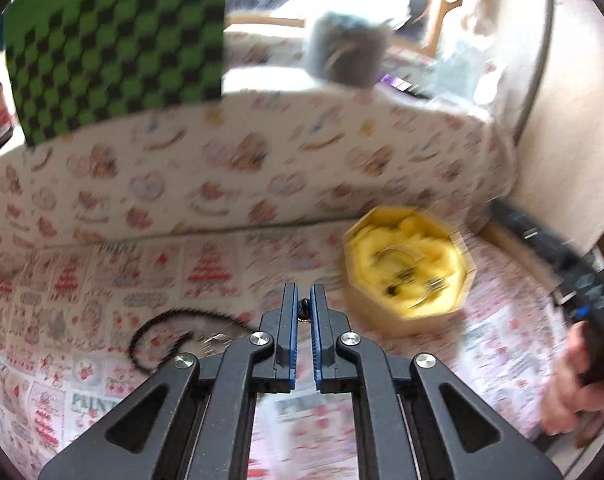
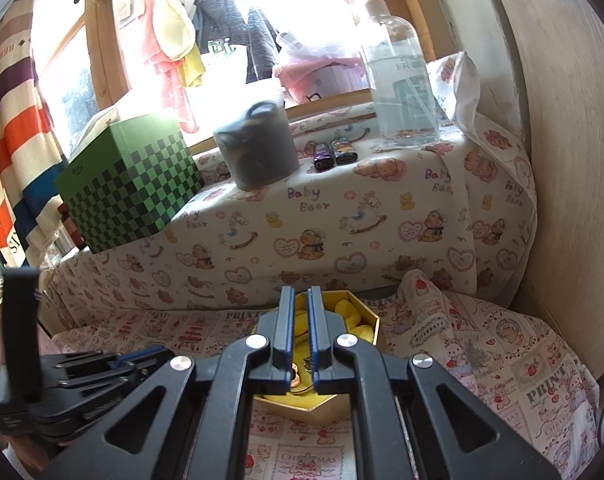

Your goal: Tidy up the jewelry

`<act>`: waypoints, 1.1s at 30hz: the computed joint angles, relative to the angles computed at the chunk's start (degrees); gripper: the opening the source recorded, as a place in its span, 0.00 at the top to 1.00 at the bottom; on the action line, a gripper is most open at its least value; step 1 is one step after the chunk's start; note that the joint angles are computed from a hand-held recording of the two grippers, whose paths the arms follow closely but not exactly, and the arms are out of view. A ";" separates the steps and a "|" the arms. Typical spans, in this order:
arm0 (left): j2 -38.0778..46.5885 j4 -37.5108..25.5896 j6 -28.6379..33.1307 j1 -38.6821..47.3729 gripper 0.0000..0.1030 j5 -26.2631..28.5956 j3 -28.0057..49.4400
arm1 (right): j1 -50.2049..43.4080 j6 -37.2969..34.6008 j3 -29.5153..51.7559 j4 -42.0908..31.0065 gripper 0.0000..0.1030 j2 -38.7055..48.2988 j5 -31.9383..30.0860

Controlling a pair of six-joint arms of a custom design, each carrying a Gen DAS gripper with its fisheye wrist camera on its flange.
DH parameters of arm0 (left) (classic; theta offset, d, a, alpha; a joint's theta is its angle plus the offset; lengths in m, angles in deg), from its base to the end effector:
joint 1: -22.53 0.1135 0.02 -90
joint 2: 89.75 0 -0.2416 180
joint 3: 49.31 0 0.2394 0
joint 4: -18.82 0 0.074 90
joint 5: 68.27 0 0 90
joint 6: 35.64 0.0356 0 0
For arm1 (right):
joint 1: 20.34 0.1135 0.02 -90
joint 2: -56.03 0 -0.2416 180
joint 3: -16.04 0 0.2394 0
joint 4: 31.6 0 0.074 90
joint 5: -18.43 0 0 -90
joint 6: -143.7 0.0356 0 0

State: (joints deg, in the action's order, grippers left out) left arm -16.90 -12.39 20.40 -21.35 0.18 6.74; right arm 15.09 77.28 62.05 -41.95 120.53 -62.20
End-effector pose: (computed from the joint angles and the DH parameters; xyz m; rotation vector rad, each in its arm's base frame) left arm 0.1890 -0.1636 0.1956 0.0320 2.3442 -0.2175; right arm 0.1978 0.1336 0.2030 -0.1155 2.0964 0.4608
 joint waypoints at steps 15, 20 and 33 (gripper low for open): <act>17.68 7.18 -1.90 -2.85 0.95 3.19 11.44 | -6.51 4.87 -0.52 0.35 0.94 0.82 -7.85; 13.61 8.13 -1.97 -2.66 0.82 -0.04 7.50 | -5.97 4.48 -1.46 2.17 0.91 0.39 -6.67; -12.29 0.42 -2.63 -9.02 0.20 -23.22 -10.61 | 3.71 -0.36 -3.74 7.20 0.50 -1.61 5.27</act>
State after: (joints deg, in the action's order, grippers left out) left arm -29.18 -11.97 17.78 -30.37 -23.04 -3.87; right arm 18.81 76.92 58.32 -34.75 118.92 -56.92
